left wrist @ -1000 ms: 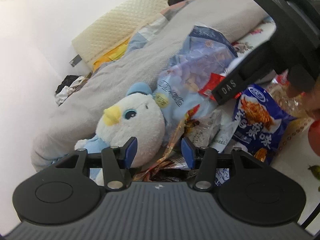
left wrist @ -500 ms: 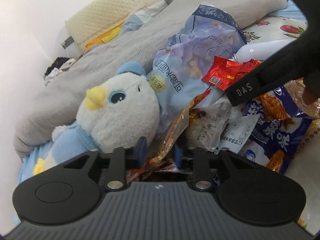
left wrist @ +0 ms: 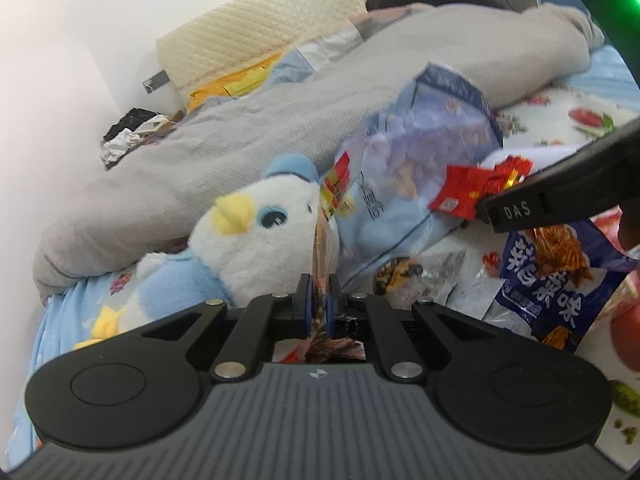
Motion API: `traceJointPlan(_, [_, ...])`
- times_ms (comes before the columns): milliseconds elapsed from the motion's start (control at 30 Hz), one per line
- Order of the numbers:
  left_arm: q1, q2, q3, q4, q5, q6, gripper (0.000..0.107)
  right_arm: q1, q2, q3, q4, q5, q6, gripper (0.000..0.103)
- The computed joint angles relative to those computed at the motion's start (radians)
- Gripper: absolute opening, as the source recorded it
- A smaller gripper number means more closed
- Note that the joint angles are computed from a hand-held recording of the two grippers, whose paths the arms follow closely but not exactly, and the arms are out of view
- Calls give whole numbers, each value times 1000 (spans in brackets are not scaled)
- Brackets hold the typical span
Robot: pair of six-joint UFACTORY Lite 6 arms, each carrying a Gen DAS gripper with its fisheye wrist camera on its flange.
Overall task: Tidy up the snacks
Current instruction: 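Lift the strip pack with the left tool while the right lifts the blue bag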
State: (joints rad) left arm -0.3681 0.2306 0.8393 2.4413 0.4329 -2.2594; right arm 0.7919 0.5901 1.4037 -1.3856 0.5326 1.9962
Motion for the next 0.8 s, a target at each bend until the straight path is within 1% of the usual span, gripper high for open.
traceJointPlan(200, [-4,-190,-84,-95,-72,14,7,44,-126,-106,-13,47,23,29])
traceJointPlan(333, [-39,-326,-167,-235,-104,100,7,81,-206,-176,3,69,36,28])
traceJointPlan(567, [-111,-545,-313,-549,-141,325,7,174,-363,-347,51,116,120,26])
traceJointPlan(667, [-172,-622,-376,-704,-110,451,7,227,-415,-432,63,128,180,26])
traceJointPlan(800, [-216,-731,-458,-927,-123,612,7,291,-469,-523,102,139,236,26])
